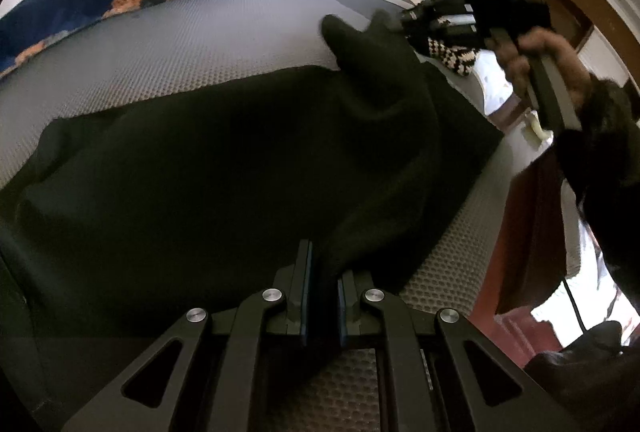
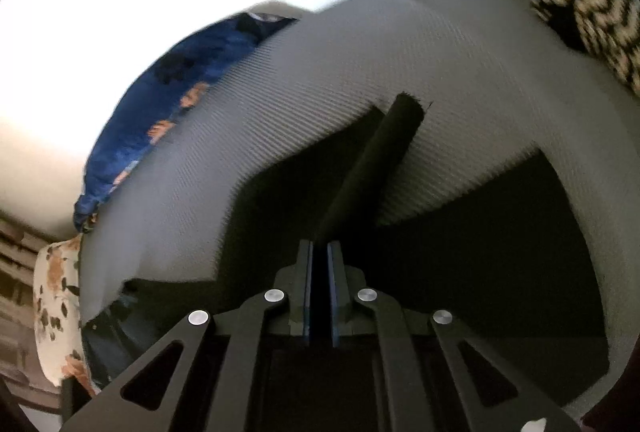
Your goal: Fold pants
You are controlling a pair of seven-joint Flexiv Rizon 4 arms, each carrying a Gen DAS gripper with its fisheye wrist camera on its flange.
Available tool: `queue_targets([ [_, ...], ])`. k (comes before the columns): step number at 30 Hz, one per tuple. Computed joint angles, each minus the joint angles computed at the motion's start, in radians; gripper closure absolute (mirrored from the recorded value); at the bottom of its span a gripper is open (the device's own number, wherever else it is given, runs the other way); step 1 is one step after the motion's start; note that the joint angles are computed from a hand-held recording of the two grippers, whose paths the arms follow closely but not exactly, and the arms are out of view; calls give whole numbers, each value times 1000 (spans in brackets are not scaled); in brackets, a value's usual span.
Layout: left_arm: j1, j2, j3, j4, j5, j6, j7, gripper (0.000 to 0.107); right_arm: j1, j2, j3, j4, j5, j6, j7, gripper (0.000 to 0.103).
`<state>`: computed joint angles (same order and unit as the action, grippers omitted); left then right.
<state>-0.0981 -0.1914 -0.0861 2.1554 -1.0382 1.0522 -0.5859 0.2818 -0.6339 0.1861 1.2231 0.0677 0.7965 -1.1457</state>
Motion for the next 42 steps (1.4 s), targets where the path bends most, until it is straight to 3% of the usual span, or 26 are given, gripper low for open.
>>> queue_targets([
  [5, 4, -2, 2, 11, -39, 4, -5, 96, 58, -155, 15, -273, -23, -127, -31, 96],
  [10, 10, -8, 3, 11, -61, -16, -16, 96, 109, -303, 20, -509, -2, -232, -88, 82],
  [15, 14, -9, 4, 13, -89, -32, -1, 96, 82, -252, 20, -431, 68, -150, -108, 81],
  [23, 18, -14, 8, 12, -130, -53, 8, 96, -4, -143, -23, -200, 58, -64, 3, 81],
  [28, 18, -16, 11, 7, -111, -53, -6, 96, -40, -186, 3, -227, 85, -64, 24, 81],
  [33, 21, -18, 13, 1, -90, -55, -25, 96, -55, -270, 39, -337, 126, -84, 3, 81],
  [38, 24, -18, 13, -5, -69, -56, -46, 96, -36, -321, 24, -411, 119, -81, 5, 82],
  [40, 25, -19, 12, -6, -64, -55, -50, 96, -26, -329, 10, -427, 103, -89, 8, 97],
  [42, 25, -20, 11, -7, -60, -52, -55, 96, -20, -311, 1, -402, 89, -73, -4, 99],
])
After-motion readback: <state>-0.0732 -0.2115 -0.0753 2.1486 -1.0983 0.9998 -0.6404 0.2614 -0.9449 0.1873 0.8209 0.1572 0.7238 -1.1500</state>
